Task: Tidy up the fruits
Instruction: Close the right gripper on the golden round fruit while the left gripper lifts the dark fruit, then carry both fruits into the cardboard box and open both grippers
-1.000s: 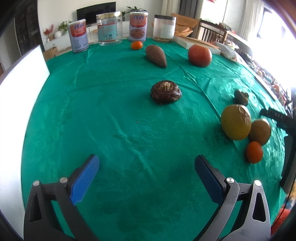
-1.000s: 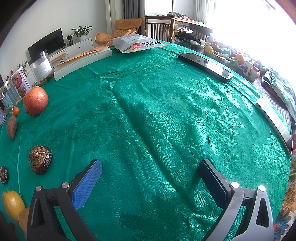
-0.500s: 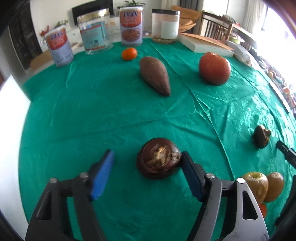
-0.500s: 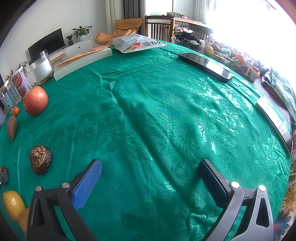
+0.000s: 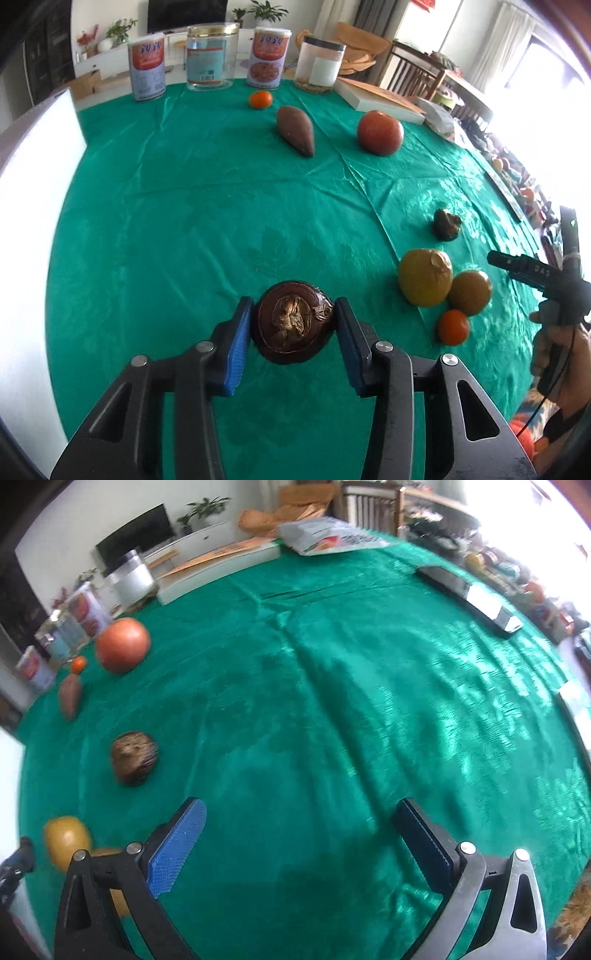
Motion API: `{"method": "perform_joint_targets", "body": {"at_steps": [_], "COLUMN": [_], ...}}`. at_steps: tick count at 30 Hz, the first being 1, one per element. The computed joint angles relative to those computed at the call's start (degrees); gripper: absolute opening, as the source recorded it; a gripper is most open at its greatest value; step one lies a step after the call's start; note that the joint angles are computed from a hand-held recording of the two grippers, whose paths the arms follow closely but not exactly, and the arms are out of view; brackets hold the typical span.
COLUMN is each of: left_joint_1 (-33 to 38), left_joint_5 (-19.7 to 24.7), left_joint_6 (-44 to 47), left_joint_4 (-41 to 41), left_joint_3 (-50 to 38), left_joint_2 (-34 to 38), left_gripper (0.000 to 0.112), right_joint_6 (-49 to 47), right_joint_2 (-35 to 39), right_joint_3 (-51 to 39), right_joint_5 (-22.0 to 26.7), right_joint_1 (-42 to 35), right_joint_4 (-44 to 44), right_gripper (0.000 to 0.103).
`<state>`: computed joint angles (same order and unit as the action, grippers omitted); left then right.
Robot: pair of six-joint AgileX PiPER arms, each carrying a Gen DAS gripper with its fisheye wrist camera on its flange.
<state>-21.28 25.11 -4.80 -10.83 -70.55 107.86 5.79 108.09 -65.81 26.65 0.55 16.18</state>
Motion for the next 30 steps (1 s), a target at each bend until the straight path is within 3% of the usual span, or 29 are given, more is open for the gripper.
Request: {"method": "perform_joint_targets", "body": {"at_steps": [3,5,7,10,13,17,21,24,28,30], "left_joint_1": [-0.3,-0.5,-0.5,-0.1,0.8,5.2,15.8,27.3,42.7,48.9], "left_joint_5": [0.3,0.7,0.8,1.7,3.1,5.7,14.6,21.9,23.5,21.9], "left_joint_6": [-0.8,-0.9,0.2,1.7,3.6,13.6,24.8,28.6,31.0,32.4], "left_joint_4": [1.3,1.3,0.1,-1.2,-2.3,-11.6,-22.4,-23.8,-20.1,-18.6], "left_joint_3": [2.1,2.9,3.9,5.5,7.6,13.2,17.3,17.5,18.5,20.0], "left_joint_2": [-3.3,-4.7,-6.1,-8.6,-12.1,-21.0,-32.9,-39.2,-40.6,-38.7], "left_gripper": [0.045,0.045,0.045,0.045,0.045,0.045,0.045,0.045,0.045,0.045], "right_joint_6": [-13.9,-13.7,-8.7,-2.3,-6.6,-3.4,-4.6,-6.6,-8.9,-8.8], "right_joint_2": [-1.3,-0.2,3.0,5.9,5.9,0.3,-7.1,-9.0,-3.0,3.1], "right_joint_3": [-3.0,-5.1,-8.7,-10.9,-9.8,-7.4,-7.6,-11.8,-22.0,-29.2], "right_joint_5": [10.5,13.1,15.8,15.0,13.2,11.3,14.6,17.6,18.9,20.1], "right_joint_1": [1.7,4.8,7.2,8.8,7.9,9.0,12.7,20.5,33.7,39.6], "right_joint_4": [14.3,13.7,10.4,5.1,10.2,5.0,6.9,11.9,19.1,21.8], "right_gripper": [0.099,0.096,0.086,0.073,0.049,0.048,0.048,0.048,0.048,0.048]}}
